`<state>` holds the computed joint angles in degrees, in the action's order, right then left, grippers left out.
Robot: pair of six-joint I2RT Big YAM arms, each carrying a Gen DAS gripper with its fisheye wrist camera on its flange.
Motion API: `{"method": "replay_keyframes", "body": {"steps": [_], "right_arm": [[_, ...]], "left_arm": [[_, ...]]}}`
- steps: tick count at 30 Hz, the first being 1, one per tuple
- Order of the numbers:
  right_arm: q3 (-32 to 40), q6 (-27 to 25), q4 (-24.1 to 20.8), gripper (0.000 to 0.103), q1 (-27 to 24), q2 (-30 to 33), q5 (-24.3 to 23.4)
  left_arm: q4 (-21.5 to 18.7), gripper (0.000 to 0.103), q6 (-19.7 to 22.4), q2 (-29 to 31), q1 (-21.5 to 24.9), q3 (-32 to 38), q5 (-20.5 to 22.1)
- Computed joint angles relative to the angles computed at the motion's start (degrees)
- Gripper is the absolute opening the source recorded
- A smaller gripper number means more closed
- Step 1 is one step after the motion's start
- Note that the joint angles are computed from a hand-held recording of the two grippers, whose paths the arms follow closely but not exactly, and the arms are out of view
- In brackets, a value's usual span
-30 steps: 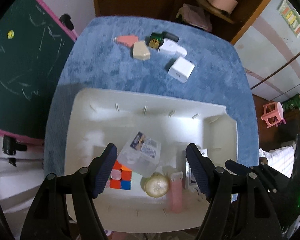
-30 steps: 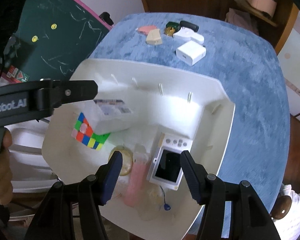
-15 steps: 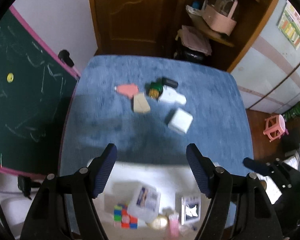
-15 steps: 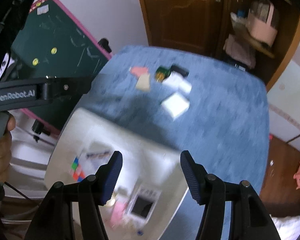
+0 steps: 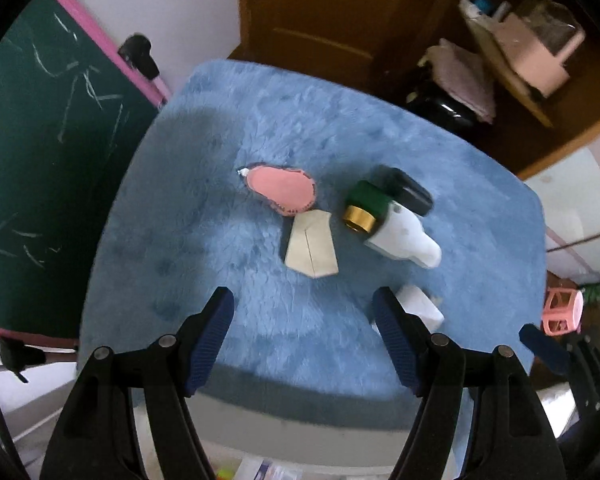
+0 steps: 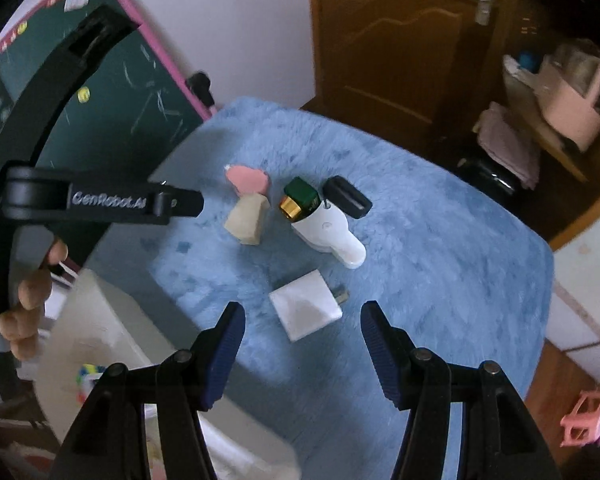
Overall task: Organize rigid objects
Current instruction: 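Grasp the beige wedge with the left tool while the right grasps the white square block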
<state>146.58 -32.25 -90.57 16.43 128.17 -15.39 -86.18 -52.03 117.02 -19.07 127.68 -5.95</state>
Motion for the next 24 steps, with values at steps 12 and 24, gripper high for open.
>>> {"method": "replay_keyframes", "body": {"steps": [12, 24], "right_arm": [[-1.5, -13.6, 2.4, 0.061, 2.6, 4.4, 2.4], [-1.4, -18.6, 2.9, 0.061, 3.5, 6.2, 3.8]], "left_arm": [[3.3, 0.075, -5.2, 6.0, 2.3, 0.3, 4.2], [3.5, 0.075, -8.1, 7.5, 2.1, -1.0, 4.1]]}}
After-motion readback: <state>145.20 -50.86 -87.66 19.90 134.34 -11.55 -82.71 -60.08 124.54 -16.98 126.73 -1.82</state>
